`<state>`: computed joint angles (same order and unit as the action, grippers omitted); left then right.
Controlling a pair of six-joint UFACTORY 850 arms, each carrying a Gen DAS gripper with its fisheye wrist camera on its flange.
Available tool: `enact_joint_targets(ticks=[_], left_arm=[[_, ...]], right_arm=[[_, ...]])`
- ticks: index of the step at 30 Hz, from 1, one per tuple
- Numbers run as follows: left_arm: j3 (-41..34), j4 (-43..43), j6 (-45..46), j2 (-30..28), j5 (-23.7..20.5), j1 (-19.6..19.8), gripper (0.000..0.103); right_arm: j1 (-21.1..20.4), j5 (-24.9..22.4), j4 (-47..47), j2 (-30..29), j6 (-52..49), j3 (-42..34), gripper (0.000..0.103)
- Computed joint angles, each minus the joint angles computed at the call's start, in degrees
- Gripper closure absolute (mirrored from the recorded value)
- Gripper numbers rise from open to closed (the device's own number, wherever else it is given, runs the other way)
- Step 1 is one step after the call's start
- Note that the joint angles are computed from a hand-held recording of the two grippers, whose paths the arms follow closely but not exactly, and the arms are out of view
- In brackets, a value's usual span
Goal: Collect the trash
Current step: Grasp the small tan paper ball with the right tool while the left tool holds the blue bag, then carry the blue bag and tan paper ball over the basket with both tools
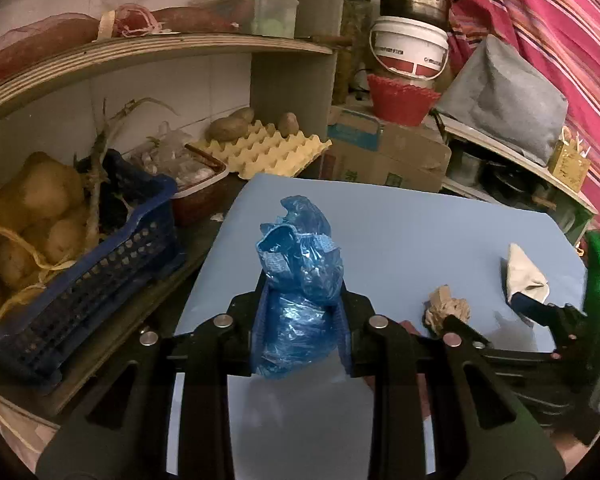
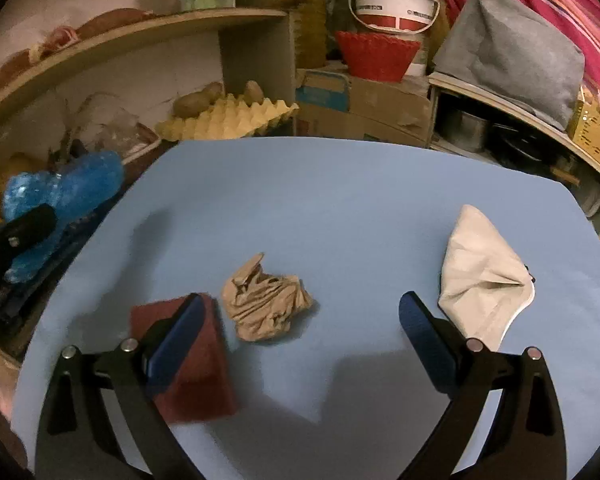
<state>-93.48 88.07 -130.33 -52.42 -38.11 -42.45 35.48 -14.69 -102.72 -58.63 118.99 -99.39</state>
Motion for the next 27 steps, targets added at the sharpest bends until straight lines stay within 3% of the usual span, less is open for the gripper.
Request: enact_joint_targets(ticks=[4,6,15,21,27], left_arm=[[-0.72,0.36,0.22,-0.4,0.12,0.01,0.076],[-1.04,0.78,0.11,-0.54,-0.08,-0.01,0.076],[-3.45,0.11,0.95,-1.72,-3.82,-0.4,0.076],[-5.12,-0.09,2.03,-2.4,-4.47,-0.7,0.076],[-7.73,-1.11,3.8,-3.7,-4.61,-1.2,0.076]], right_arm=[[0.03,0.23,3.95,-1.32,-3.77,-1.96,0.01],[0.07,0.22,3.21,-1.46,-3.6,-2.09,0.021],[-0.97,4.57,2.83,-2.33,-4.42,-3.24,0.049],[-1.55,5.25,-11.63,-0.93,9.44,-1.25,0.071],[-2.52,5.21,-26.98,1.32,23.79,2.03,0.072]])
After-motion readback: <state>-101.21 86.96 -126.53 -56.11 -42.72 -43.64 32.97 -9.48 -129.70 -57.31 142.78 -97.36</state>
